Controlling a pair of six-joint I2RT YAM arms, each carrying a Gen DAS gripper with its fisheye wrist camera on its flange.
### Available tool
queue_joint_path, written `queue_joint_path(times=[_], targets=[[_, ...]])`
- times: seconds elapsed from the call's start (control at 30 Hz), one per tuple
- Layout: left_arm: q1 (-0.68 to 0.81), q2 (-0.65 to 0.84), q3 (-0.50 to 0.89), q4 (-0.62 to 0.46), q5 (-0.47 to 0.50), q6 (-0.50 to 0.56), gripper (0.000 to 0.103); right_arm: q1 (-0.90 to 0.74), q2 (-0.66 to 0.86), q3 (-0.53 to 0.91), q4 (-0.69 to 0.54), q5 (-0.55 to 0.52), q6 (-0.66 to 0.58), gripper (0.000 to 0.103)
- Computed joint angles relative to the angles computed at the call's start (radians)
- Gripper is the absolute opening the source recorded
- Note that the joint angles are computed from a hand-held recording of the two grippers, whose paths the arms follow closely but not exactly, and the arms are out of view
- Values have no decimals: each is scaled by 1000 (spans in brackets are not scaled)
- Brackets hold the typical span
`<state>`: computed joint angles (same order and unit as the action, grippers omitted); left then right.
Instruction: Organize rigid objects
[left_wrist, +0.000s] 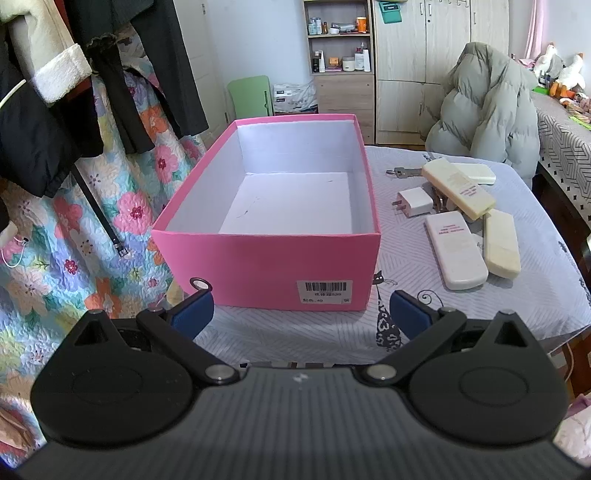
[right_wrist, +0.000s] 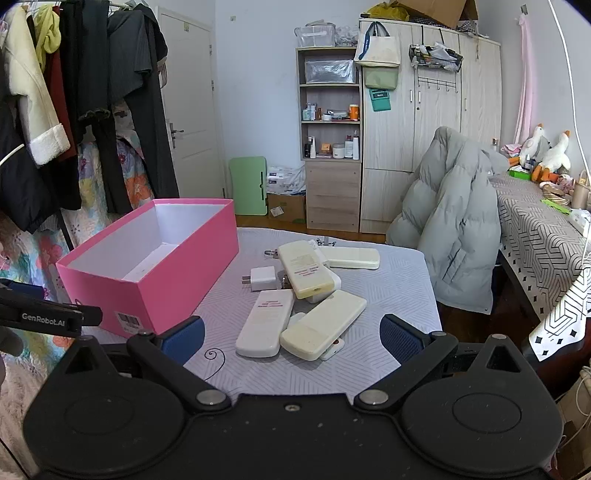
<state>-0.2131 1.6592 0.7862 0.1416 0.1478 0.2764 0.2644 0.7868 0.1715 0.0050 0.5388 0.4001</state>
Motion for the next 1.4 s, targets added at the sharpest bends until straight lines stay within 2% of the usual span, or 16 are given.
queue_joint_path(times=[0.93,1.4], targets=[[4,11,-1,1,-2,-2,103,-22,-6,-2,-10,12,11,102],[10,10,-2,1,7,6,103,-44,17,0,-4,-36,32,102]])
